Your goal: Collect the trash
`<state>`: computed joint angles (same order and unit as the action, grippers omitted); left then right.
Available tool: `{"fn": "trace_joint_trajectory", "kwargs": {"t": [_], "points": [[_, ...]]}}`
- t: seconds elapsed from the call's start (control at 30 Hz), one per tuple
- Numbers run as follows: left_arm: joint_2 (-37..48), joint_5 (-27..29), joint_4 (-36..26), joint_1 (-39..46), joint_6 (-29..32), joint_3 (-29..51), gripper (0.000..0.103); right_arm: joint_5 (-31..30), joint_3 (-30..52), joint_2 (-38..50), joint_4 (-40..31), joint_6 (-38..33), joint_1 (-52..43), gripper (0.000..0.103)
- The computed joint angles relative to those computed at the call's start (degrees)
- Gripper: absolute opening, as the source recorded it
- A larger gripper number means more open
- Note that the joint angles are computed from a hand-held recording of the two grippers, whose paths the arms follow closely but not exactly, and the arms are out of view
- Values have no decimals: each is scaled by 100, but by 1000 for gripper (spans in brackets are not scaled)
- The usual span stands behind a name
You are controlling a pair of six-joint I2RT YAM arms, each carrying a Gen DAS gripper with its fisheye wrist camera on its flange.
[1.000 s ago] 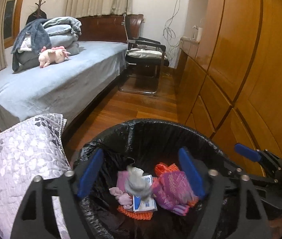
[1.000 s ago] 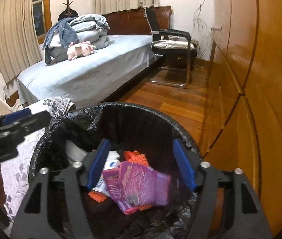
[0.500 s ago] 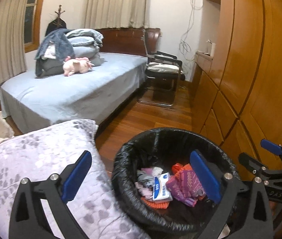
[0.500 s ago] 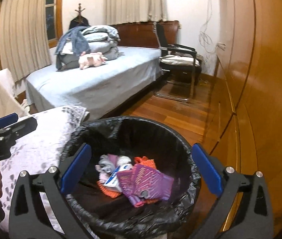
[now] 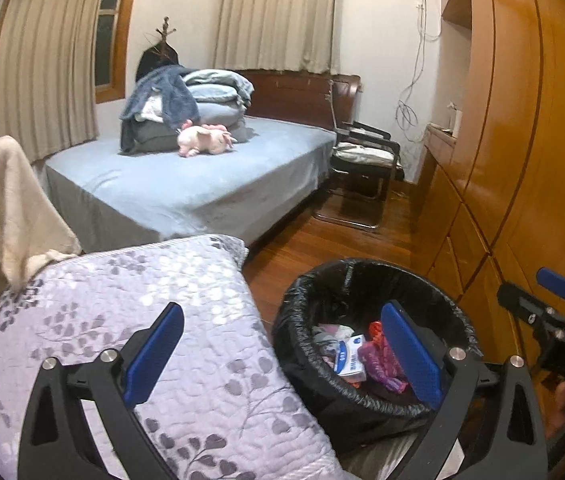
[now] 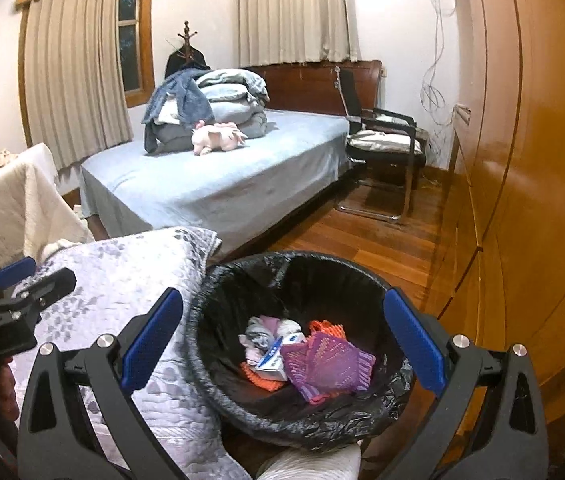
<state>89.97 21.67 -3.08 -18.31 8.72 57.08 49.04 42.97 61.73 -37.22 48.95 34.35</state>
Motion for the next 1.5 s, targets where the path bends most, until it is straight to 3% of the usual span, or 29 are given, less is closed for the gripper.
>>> {"fn": "trace_joint_trajectory", "kwargs": {"t": [0.43, 1.5], "points": [[-1161, 82, -252, 325, 148, -364, 97, 839, 971, 424, -1187, 626, 1065, 98], [-1485, 176, -345, 450, 115, -564, 97, 993, 1311, 666, -1429, 788, 1350, 98]]}}
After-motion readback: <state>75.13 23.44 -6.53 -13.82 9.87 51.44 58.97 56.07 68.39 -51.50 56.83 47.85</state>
